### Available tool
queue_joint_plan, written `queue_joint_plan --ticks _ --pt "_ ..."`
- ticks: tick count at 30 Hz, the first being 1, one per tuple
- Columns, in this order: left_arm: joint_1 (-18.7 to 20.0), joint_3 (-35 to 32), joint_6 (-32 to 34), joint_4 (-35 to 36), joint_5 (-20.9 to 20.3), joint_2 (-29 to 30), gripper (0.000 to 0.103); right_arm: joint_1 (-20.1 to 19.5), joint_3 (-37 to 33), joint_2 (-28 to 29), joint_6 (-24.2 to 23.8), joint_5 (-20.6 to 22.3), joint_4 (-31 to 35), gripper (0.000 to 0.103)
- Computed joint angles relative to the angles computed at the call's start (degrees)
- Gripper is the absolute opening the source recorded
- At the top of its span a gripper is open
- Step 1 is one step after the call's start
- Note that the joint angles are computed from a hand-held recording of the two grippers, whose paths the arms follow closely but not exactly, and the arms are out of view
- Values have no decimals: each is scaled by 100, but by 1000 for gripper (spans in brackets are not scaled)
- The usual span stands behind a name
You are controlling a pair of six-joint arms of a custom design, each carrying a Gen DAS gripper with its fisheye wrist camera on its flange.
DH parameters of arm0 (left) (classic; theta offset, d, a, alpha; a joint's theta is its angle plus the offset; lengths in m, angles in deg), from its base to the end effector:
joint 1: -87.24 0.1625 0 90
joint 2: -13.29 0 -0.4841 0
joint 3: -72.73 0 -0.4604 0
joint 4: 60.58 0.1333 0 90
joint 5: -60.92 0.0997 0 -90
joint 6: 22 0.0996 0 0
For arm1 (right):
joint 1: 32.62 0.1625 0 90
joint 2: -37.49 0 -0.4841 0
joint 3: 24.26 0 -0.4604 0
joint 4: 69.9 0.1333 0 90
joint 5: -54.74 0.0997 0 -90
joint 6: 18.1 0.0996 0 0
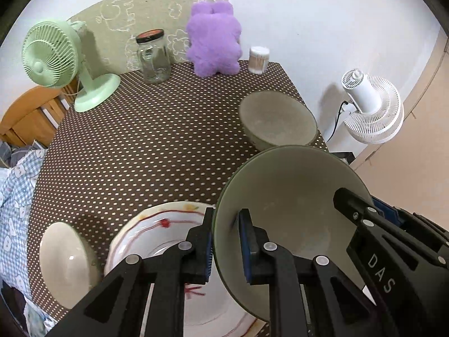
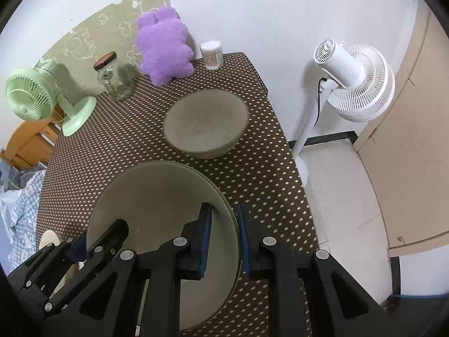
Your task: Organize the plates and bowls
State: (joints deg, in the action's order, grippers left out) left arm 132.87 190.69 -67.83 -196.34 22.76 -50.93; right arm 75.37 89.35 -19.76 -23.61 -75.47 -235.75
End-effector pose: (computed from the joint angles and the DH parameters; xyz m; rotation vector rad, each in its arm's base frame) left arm -0.2494 -0.5576 0.1524 0.0491 2.3225 -0.6849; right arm 0.2621 -0.5839 0.1479 0.3457 -2.4133 0.5122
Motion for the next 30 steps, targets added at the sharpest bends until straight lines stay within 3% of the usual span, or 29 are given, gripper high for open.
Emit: queue_joint_plan --ticks 16,30 --pt "82 772 84 447 181 -1430 13 864 -41 531 782 -161 41 22" --pt "414 1282 333 987 278 -2628 13 1423 -310 1284 1406 -113 222 22"
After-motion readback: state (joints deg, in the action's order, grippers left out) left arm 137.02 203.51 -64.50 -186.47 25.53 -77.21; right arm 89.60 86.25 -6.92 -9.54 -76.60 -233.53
